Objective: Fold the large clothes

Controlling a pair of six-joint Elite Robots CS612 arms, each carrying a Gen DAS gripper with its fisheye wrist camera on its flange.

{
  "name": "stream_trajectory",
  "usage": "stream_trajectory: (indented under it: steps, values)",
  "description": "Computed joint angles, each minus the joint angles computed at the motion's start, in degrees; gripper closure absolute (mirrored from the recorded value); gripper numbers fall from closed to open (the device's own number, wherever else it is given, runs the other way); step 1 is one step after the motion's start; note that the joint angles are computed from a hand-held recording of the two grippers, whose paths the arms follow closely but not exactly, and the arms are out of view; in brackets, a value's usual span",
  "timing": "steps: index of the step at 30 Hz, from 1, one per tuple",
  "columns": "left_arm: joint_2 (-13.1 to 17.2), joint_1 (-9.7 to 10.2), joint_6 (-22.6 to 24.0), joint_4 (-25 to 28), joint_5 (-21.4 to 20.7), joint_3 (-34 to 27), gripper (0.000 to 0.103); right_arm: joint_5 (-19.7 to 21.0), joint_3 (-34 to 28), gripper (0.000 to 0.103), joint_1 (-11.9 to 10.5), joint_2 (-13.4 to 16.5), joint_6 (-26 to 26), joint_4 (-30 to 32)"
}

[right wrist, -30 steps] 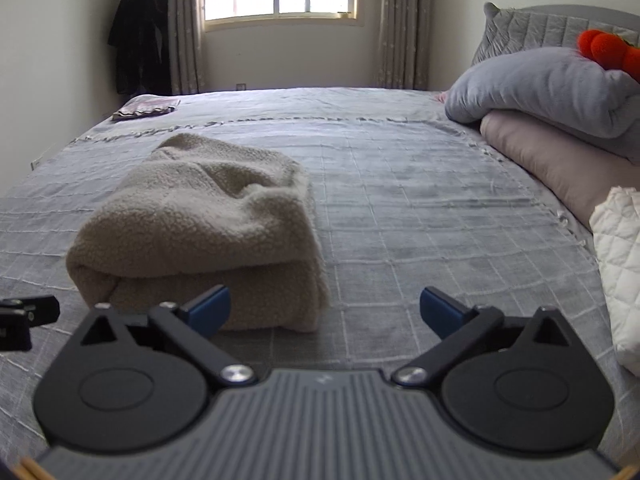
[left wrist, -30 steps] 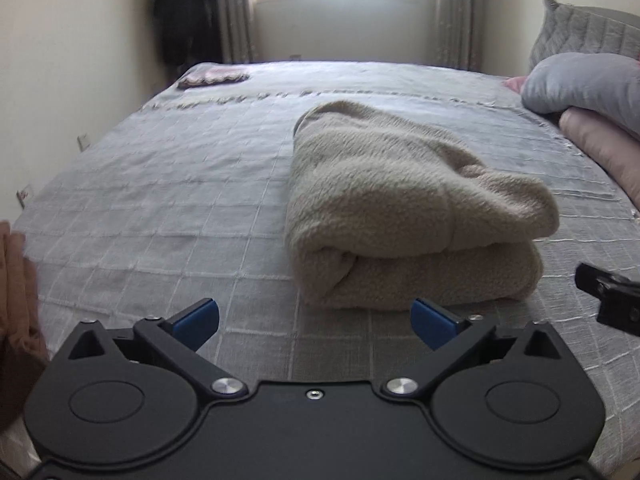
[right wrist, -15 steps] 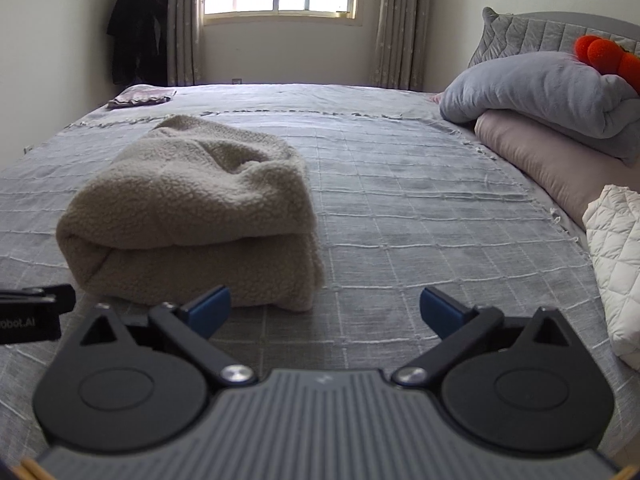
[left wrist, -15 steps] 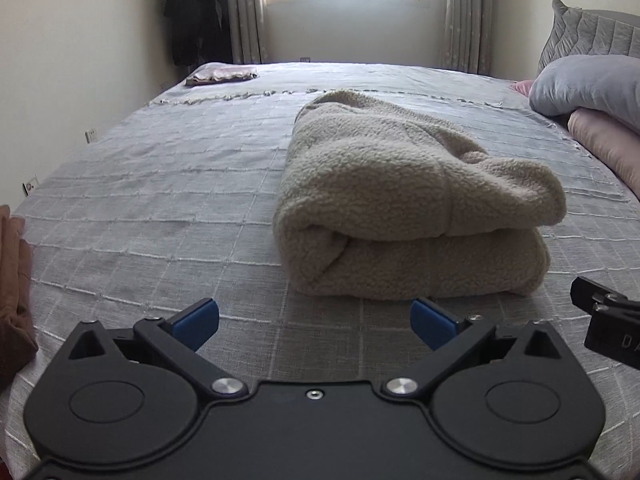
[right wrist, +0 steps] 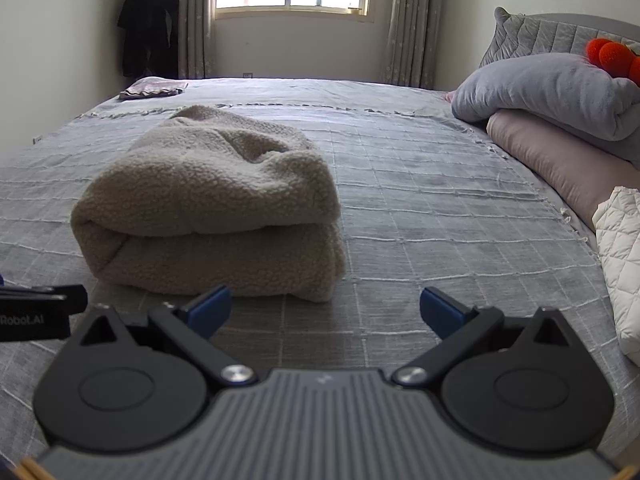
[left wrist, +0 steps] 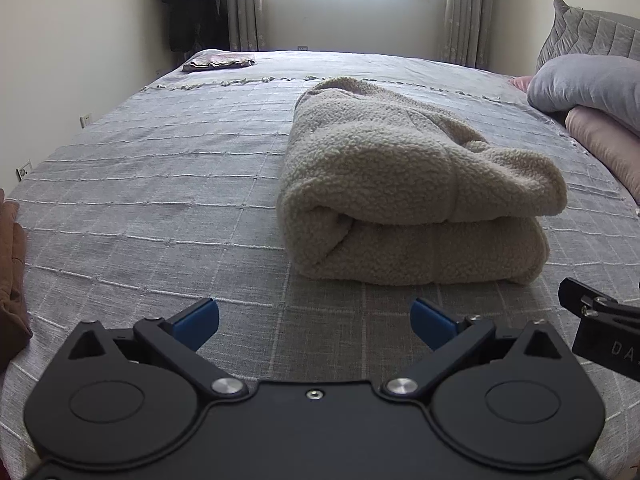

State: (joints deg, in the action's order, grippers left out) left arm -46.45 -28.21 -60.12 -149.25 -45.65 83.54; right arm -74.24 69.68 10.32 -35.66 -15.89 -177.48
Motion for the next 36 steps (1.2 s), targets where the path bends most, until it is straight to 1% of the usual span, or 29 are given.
stream_trajectory:
  steps: [7, 18, 24, 36]
  values:
    - [-0.4, 0.09, 0.0, -0.1, 0.0, 0.7, 0.000, 0.5, 0.3, 0.000, 0.1, -0.2, -0.4, 0.0]
    - [-1.1, 0.31, -0.8, -0.7, 0.0, 2.0, 0.000, -0.1, 0.0, 0.000, 0.4, -0.1, 0.0, 0.2]
    - [-1.3, 0.21, -0.3, -1.6, 0.3, 2.5, 0.000, -0.5, -0.2, 0.000, 0.6, 0.1, -0.4, 0.3]
    - [-1.3, 0.26, 0.1, -1.2, 0.1, 2.3, 0.000, -0.8, -0.3, 0.000, 0.7, 0.2, -0.1, 0.3]
